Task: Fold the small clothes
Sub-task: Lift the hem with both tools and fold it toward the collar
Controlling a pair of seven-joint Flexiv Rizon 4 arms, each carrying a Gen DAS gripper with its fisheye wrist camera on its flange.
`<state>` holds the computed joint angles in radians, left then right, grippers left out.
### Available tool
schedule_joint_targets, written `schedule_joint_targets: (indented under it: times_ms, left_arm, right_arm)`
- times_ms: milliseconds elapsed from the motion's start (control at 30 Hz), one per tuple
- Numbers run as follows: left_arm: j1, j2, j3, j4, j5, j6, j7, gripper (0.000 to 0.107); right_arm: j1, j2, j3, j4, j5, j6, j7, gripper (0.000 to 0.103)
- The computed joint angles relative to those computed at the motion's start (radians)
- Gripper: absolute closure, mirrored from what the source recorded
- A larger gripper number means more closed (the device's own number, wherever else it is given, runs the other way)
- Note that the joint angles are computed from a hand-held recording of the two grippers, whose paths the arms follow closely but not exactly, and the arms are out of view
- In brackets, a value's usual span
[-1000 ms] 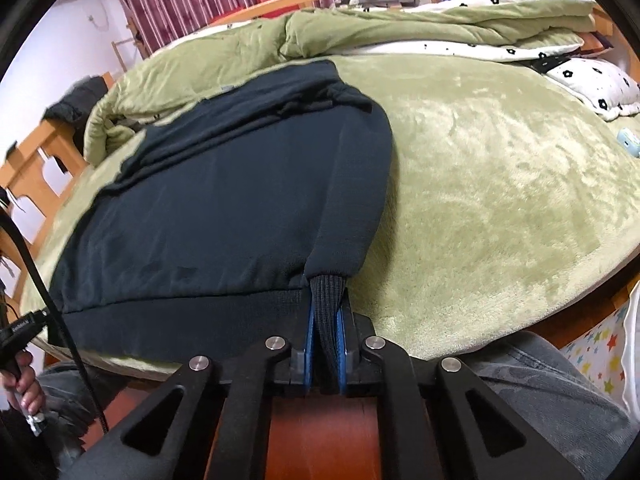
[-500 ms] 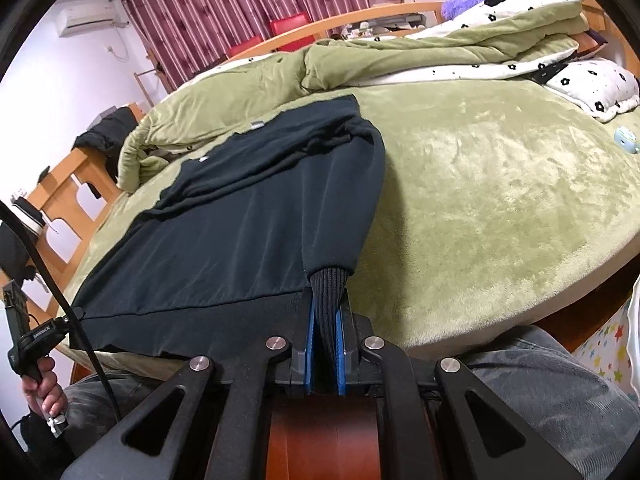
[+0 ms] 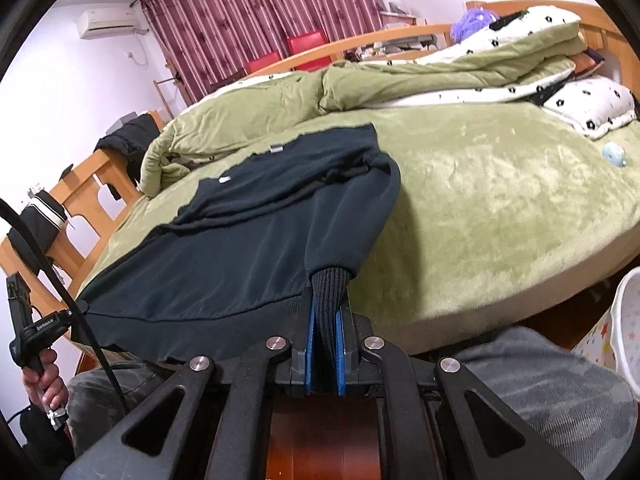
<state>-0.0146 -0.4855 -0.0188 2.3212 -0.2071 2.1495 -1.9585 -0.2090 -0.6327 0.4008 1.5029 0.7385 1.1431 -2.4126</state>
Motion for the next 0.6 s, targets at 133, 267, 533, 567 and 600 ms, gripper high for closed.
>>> schedule_joint_targets:
  times_ms: [133,267,533,567,600]
  left_arm:
    - [-0.06,0.029,0.046,-0.034,-0.081,-0.036,0.055,0.095]
    - [-0.137,0.051,0.106,-0.087,-0.199,-0.09,0.145,0.095]
    - [-0.21,0.016,0.173,-0.238,-0.373,-0.173,0.292,0.095]
    - [-0.226,0.007,0.191,-0.259,-0.397,-0.185,0.308,0.095]
    - [-0.241,-0.005,0.208,-0.281,-0.419,-0.198,0.324,0.095]
  right_arm:
    - [0.01,0.019,0.0,-0.022,0.009,0.008,0.013,0.095]
    - [0.036,0.017,-0.013,-0.058,-0.007,0.016,0.06,0.095]
    - [0.078,-0.046,-0.034,-0.216,-0.052,-0.015,0.198,0.095]
    - [0.087,-0.06,-0.039,-0.241,-0.064,-0.019,0.221,0.095]
    - [0.096,-0.08,-0.043,-0.276,-0.079,-0.032,0.248,0.095]
